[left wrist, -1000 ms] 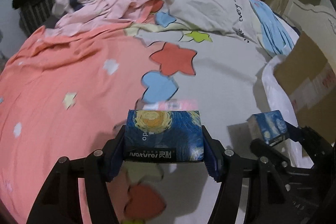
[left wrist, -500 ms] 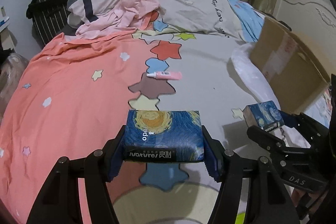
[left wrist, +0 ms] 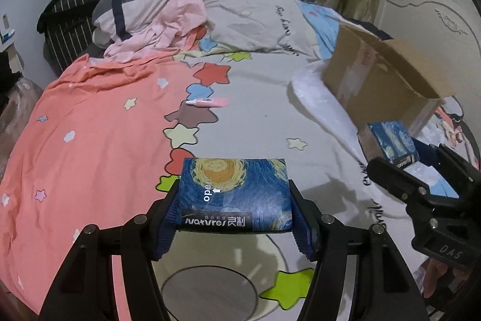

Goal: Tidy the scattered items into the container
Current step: 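Carry both tissue packs in both grippers over the cardboard box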

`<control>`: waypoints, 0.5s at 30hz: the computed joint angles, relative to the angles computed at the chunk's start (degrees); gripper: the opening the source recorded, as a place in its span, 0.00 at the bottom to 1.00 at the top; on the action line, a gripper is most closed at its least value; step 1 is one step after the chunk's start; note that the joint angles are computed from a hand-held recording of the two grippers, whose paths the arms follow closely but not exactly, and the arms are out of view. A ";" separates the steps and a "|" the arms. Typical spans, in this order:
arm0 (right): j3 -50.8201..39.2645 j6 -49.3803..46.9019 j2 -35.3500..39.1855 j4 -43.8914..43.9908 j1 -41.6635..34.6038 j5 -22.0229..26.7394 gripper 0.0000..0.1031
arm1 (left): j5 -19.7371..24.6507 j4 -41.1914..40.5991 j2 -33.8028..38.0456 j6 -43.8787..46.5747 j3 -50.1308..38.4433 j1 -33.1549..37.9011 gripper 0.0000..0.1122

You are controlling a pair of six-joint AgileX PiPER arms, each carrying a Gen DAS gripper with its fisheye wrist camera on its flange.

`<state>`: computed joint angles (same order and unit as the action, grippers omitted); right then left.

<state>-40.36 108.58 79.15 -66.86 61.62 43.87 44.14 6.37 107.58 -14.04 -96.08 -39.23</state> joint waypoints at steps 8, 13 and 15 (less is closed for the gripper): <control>1.29 -1.02 -5.64 1.77 5.03 7.48 0.64 | 1.38 0.01 -0.70 -1.19 -1.62 -3.16 0.58; 3.02 -1.71 -10.07 1.87 6.56 10.93 0.64 | 3.84 2.38 0.72 -2.84 -6.59 -5.78 0.58; 3.89 -2.08 -12.27 2.03 6.55 11.92 0.64 | 4.51 2.18 1.46 -2.73 -8.60 -6.64 0.58</control>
<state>-36.47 106.50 66.88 -64.83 68.17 55.80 48.65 8.55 109.04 -16.78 -104.68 -45.87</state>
